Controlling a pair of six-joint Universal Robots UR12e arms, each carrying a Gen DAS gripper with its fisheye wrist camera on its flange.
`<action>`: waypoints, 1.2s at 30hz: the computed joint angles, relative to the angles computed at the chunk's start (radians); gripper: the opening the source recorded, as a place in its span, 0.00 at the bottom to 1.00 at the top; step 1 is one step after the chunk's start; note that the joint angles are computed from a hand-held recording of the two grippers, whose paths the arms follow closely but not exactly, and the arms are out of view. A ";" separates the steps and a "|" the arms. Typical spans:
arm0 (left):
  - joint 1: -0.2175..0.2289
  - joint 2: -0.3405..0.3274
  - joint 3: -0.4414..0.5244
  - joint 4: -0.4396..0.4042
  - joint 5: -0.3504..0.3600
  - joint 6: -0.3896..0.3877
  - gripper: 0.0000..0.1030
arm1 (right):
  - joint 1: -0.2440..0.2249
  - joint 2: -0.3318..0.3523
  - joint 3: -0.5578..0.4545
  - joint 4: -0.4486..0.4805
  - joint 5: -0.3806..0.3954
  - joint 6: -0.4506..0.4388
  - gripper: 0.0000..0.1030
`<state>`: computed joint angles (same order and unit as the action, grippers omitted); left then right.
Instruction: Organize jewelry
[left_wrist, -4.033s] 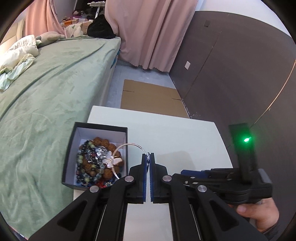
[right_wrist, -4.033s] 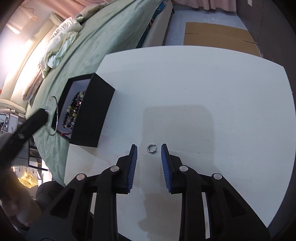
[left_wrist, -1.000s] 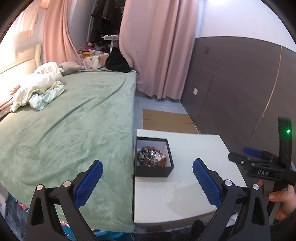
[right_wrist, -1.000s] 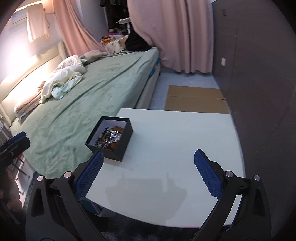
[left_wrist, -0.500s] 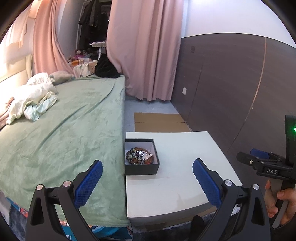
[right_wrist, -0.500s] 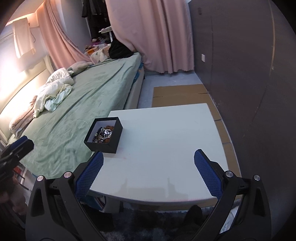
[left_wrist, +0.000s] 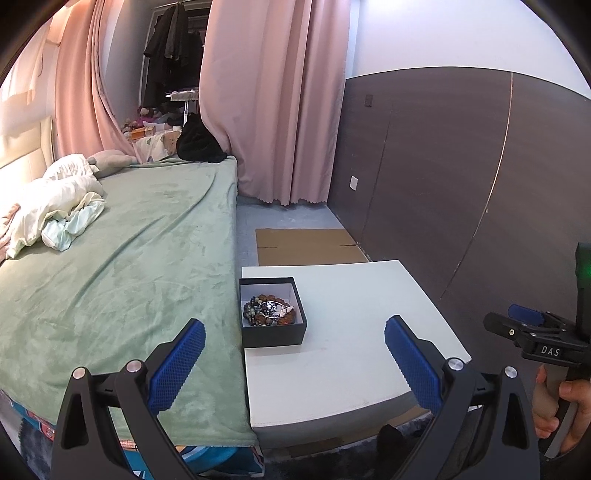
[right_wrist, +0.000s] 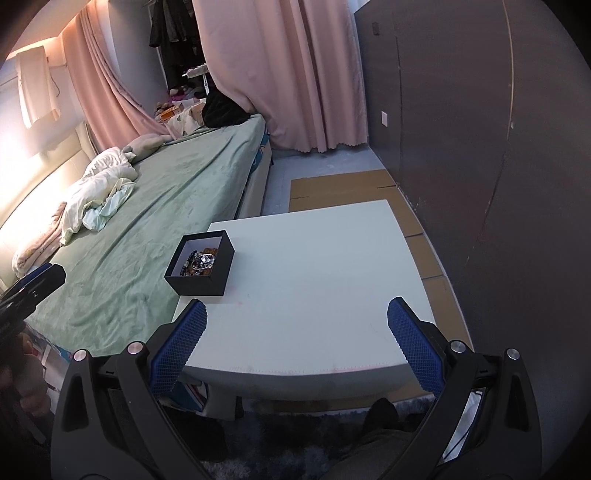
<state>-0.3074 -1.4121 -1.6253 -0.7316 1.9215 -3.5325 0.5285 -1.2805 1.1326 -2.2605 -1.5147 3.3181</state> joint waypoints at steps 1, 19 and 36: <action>0.001 0.001 -0.001 0.002 -0.006 0.003 0.92 | -0.002 -0.003 0.005 -0.001 -0.001 0.001 0.95; -0.002 0.005 -0.001 -0.016 -0.008 0.004 0.92 | -0.002 -0.005 0.002 0.019 0.012 -0.006 0.95; -0.004 0.003 0.003 -0.023 -0.003 0.004 0.92 | 0.001 0.002 -0.013 0.022 0.023 -0.021 0.95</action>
<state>-0.3112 -1.4086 -1.6226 -0.7548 1.9186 -3.5283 0.5291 -1.2787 1.1193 -2.2382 -1.4921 3.2974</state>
